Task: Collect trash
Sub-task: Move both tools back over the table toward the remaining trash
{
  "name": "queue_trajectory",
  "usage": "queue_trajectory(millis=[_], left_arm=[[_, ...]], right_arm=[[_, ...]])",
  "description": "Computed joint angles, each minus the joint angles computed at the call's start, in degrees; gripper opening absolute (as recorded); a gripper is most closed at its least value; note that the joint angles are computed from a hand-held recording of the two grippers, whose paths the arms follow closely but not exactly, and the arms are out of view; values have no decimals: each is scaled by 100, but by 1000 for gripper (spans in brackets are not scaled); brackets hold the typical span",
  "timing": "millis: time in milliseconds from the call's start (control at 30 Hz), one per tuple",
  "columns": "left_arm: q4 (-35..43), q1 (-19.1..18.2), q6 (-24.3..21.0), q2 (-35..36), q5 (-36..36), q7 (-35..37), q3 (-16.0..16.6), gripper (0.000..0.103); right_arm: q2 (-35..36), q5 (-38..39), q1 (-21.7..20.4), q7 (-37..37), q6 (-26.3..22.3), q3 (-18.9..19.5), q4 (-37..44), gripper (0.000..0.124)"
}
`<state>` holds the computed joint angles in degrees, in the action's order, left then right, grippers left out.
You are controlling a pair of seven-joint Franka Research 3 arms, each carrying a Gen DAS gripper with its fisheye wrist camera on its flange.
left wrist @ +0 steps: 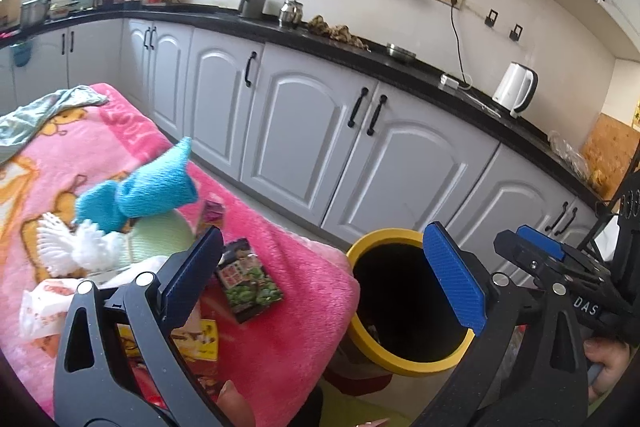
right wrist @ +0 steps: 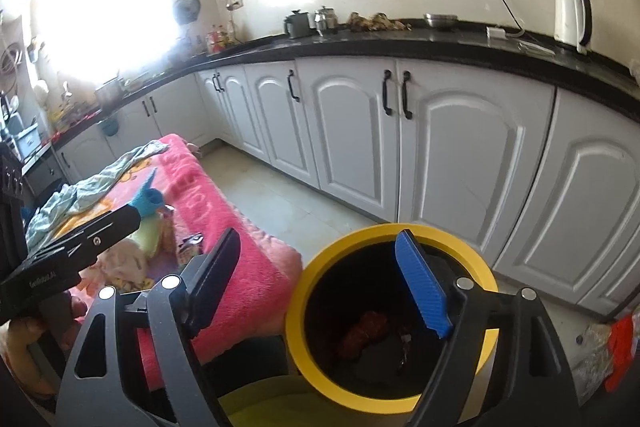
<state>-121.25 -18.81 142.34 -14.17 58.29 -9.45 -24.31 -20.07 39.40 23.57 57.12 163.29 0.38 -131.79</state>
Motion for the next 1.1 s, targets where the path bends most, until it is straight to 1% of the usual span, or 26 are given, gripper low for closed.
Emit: queue_trajectory(millis=[167, 233, 400, 533, 833, 1100], left_arm=[[-213, 18, -116, -305, -12, -119, -41, 92], [-304, 37, -161, -415, -22, -180, -89, 92], [-548, 72, -255, -715, -169, -178, -143, 92], [-742, 126, -291, -949, -295, -164, -182, 92], [-1105, 252, -401, -1461, -532, -174, -299, 92], [-1527, 326, -462, -2040, -849, -160, -293, 92]], right_arm=[[-153, 29, 160, -172, 76, 39, -103, 80], [-215, 12, 219, -196, 130, 79, -163, 82], [-300, -64, 344, -209, 145, 126, -249, 83], [-362, -139, 427, -187, 184, 182, -318, 87], [-478, -236, 689, -238, 174, 232, -429, 88], [-511, -264, 846, -311, 52, 271, -473, 88]])
